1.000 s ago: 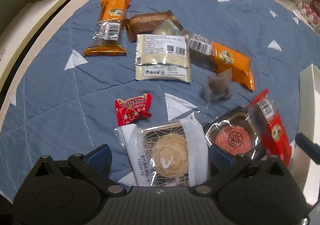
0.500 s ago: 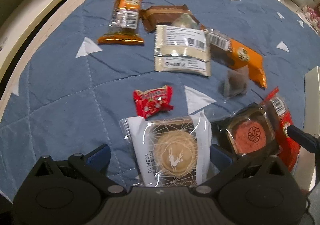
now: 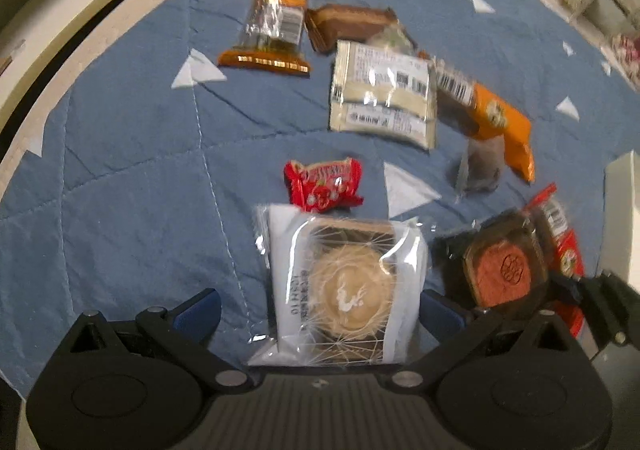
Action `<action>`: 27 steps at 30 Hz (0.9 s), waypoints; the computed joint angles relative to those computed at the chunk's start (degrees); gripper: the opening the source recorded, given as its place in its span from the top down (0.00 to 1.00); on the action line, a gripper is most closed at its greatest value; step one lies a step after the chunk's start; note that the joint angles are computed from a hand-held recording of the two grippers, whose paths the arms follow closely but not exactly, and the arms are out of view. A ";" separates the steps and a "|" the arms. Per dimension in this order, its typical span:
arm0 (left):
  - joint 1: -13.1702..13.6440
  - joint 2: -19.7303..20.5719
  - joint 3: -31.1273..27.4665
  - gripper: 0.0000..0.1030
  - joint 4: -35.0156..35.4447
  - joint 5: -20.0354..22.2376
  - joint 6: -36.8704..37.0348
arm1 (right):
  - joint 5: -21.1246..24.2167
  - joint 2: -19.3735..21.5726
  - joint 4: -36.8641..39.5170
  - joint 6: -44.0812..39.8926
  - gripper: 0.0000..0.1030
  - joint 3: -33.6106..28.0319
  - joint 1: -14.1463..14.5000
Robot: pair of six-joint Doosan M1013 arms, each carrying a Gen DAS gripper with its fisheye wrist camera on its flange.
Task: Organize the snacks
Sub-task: 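Close left tool on cookie pack while right tool grasps dark cake box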
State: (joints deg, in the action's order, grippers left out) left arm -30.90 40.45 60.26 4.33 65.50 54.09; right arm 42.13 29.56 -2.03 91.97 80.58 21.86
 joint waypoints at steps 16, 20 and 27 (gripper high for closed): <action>-0.32 -0.92 0.69 0.36 -1.86 -2.96 2.84 | 4.58 0.13 2.12 4.32 0.32 -2.41 -0.68; -0.18 -2.33 2.36 0.36 -1.71 -5.07 2.77 | 3.48 -0.66 2.24 6.34 0.33 -2.00 -0.97; -0.14 -5.48 5.98 0.36 -1.69 -11.25 3.55 | 0.03 -3.34 -0.83 14.25 0.33 0.00 -1.05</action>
